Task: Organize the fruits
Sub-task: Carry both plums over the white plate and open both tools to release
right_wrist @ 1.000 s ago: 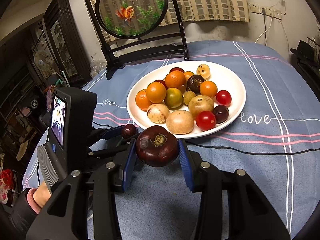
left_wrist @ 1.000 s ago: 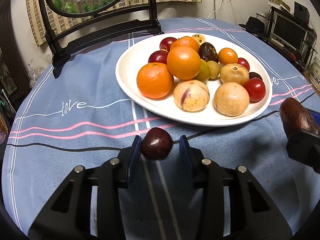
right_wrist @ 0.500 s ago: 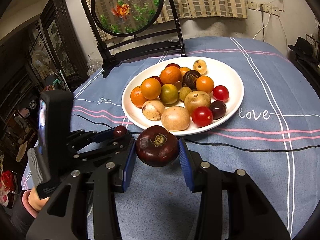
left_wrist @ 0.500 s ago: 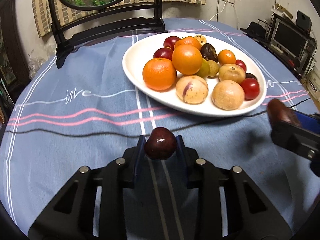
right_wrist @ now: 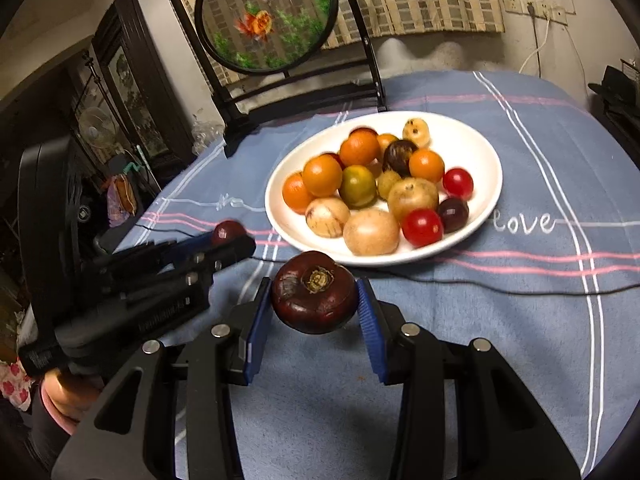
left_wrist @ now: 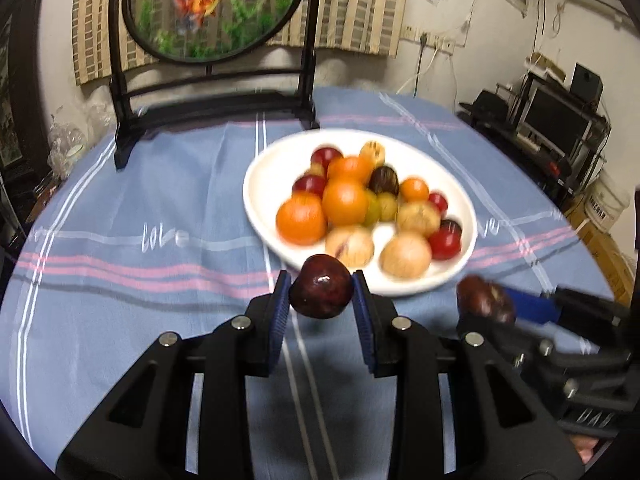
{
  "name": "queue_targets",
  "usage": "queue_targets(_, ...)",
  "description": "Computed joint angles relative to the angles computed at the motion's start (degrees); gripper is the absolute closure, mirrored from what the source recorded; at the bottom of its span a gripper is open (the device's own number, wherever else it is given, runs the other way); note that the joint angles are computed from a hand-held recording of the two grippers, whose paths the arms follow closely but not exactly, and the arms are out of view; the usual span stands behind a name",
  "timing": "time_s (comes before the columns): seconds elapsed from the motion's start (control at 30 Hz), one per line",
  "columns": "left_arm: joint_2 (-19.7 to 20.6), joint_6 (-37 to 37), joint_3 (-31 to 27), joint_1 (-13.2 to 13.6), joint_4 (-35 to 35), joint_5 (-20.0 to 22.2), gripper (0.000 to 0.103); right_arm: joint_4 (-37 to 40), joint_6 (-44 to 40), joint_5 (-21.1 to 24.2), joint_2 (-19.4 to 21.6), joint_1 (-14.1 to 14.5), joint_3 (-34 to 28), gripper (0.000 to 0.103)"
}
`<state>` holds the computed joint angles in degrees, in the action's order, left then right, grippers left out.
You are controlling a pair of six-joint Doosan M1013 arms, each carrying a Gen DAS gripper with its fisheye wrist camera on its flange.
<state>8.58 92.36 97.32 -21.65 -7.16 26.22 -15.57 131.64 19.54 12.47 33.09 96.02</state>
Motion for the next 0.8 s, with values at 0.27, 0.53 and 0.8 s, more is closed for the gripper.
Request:
queue_targets(0.27,4.2,1.2,-8.5,0.8,-2.8,0.3,0.072,-16.0,12.4,0.1,0.0,-1.6,-2.6,0.061)
queue_targets(0.53,12.3,-4.5,-18.2,0.9,1.8,7.4,0.072,-18.0,15.0,-2.7,2.3,-4.3,-5.6,0.061)
queue_targets(0.8,16.4,-7.5,-21.8,1.6,2.7,11.8,0.072,-14.4,11.7,-1.5,4.1,-5.3,-7.4,0.061)
